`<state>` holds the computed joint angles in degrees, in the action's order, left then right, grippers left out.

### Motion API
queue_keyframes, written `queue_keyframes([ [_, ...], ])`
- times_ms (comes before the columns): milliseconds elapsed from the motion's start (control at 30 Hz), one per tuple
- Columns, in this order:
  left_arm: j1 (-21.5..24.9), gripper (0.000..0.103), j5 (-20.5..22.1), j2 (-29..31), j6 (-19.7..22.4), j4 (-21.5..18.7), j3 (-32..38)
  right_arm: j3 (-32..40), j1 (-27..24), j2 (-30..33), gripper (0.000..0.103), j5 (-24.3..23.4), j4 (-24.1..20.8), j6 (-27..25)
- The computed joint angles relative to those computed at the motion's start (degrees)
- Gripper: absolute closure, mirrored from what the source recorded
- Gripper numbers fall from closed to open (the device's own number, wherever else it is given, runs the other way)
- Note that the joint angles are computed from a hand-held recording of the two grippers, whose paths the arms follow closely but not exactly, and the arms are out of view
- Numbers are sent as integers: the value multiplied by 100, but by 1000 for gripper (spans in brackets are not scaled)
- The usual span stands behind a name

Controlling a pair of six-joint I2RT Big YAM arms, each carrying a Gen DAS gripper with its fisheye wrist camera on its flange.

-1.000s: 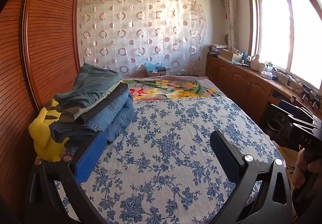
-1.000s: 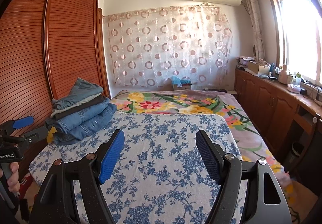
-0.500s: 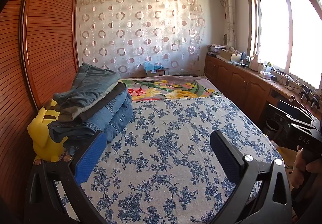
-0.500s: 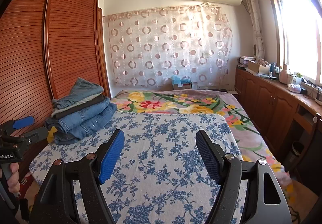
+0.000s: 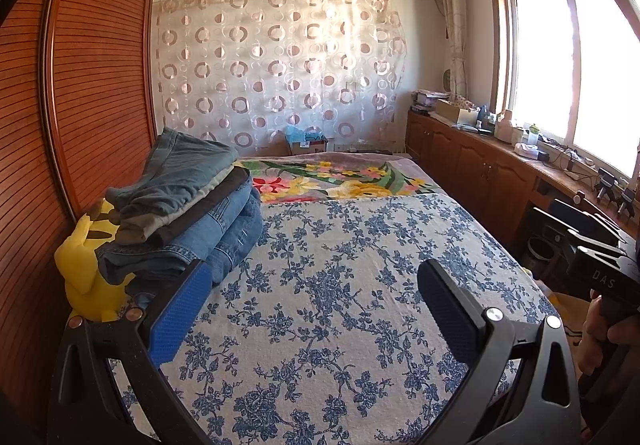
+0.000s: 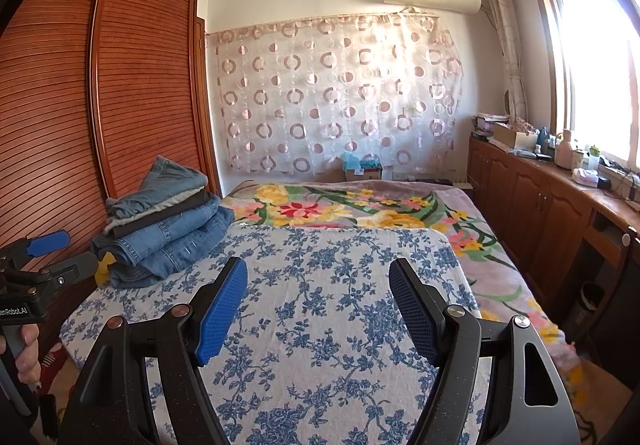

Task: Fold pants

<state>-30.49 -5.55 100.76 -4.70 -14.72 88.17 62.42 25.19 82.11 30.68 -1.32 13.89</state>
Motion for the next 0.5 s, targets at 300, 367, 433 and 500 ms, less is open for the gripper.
queue_keyframes([
  [300,3,0,-1,-8,14,21,-11,-5,-4,-1,28,-2,11,-2],
  [367,-17,0,-13,-16,6,27,-18,-7,-4,-3,28,-5,13,-7],
  [433,-14,0,-18,-14,15,23,-14,-7,-4,-3,28,-5,13,-7],
  [500,-11,0,-5,-14,12,21,-14,-6,-3,-3,28,-9,17,-12],
])
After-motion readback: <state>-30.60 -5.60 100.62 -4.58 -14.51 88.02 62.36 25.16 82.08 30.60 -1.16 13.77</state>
